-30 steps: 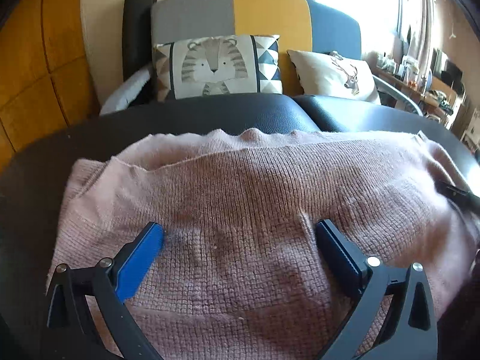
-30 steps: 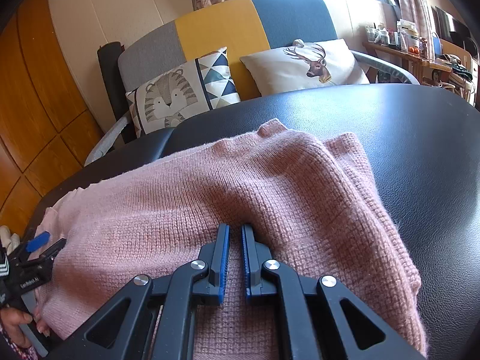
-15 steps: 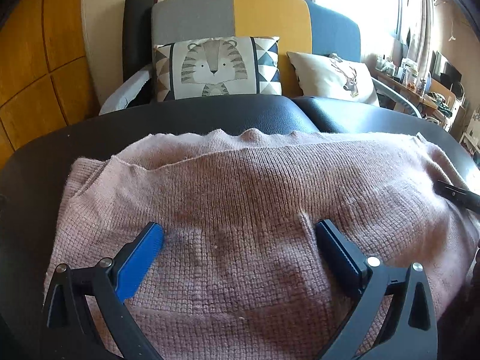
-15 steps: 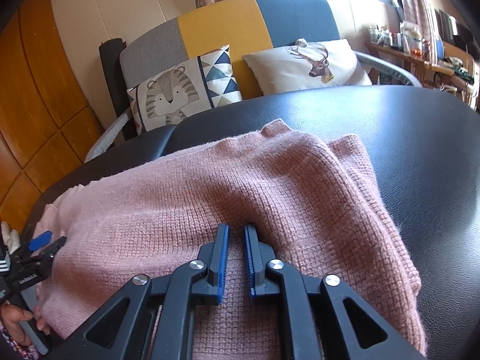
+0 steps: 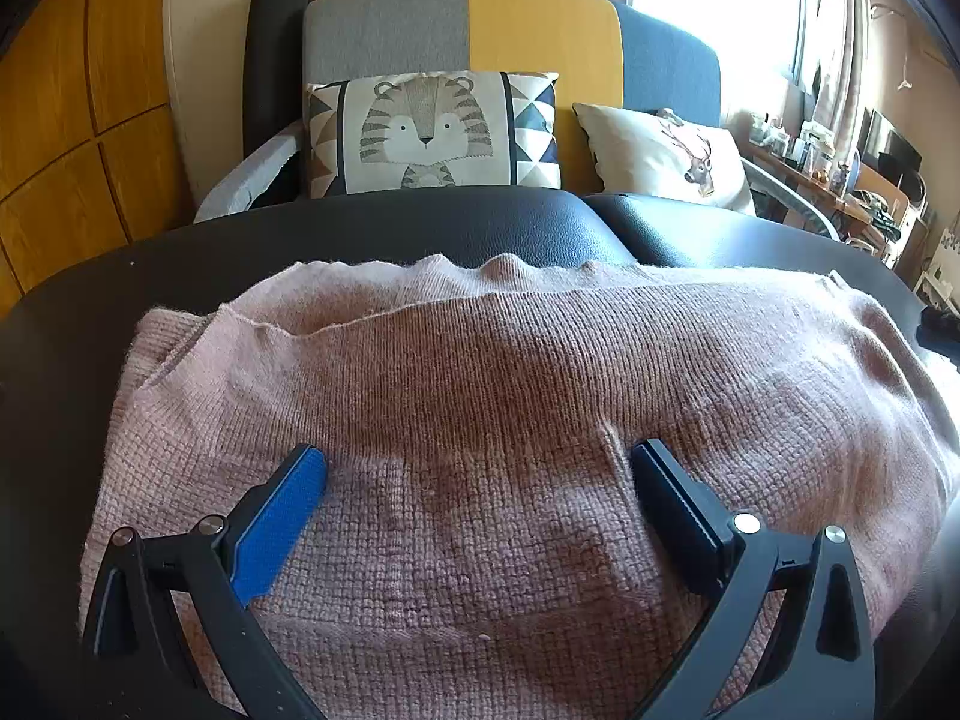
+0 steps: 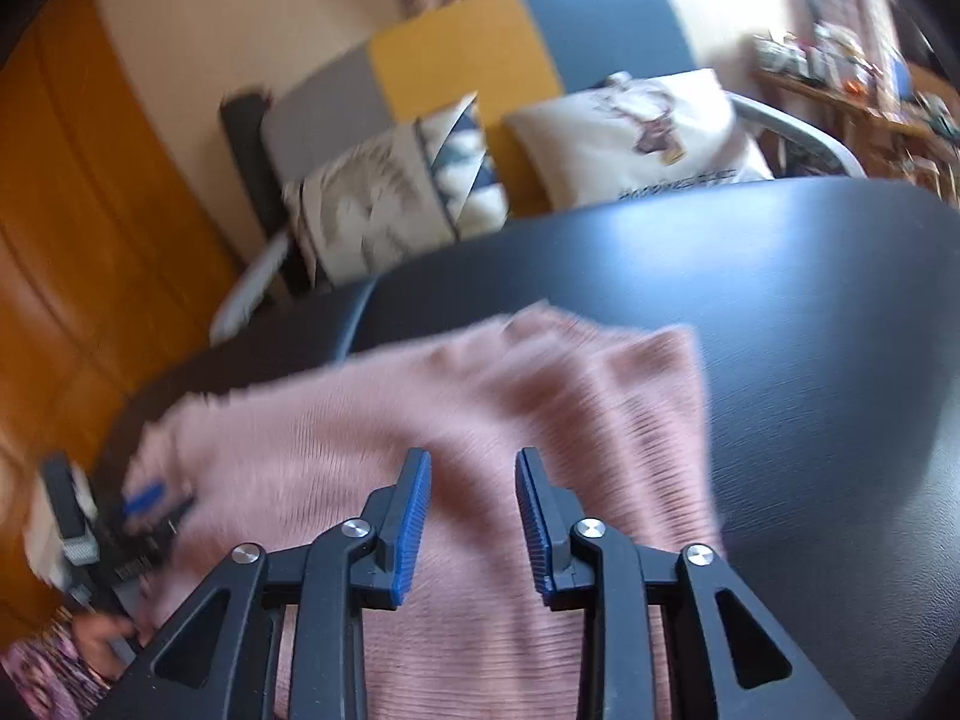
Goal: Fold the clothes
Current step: 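Grasp the sweater fold with the right tool and lift it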
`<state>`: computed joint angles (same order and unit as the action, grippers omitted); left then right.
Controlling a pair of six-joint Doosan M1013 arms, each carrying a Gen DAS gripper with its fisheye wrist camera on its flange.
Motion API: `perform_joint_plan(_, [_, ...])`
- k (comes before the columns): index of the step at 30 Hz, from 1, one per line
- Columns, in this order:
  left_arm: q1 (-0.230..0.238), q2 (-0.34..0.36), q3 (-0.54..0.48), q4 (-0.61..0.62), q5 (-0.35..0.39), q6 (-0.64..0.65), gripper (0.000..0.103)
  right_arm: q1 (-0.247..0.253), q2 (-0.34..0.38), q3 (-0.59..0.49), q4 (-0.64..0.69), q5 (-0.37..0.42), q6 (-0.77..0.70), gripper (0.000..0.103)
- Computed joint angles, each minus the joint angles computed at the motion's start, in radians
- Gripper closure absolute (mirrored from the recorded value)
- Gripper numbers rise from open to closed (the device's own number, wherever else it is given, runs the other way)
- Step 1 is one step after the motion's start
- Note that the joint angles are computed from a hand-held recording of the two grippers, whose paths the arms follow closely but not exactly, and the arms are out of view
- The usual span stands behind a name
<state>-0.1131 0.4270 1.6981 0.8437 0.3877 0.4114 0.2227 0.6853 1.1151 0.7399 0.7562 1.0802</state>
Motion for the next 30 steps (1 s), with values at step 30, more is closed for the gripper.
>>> perform_joint_plan(30, [-0.002,0.005,0.0,0.025,0.006,-0.021,0.001,-0.108,0.245,-0.32,0.211,0.609,0.115,0.044])
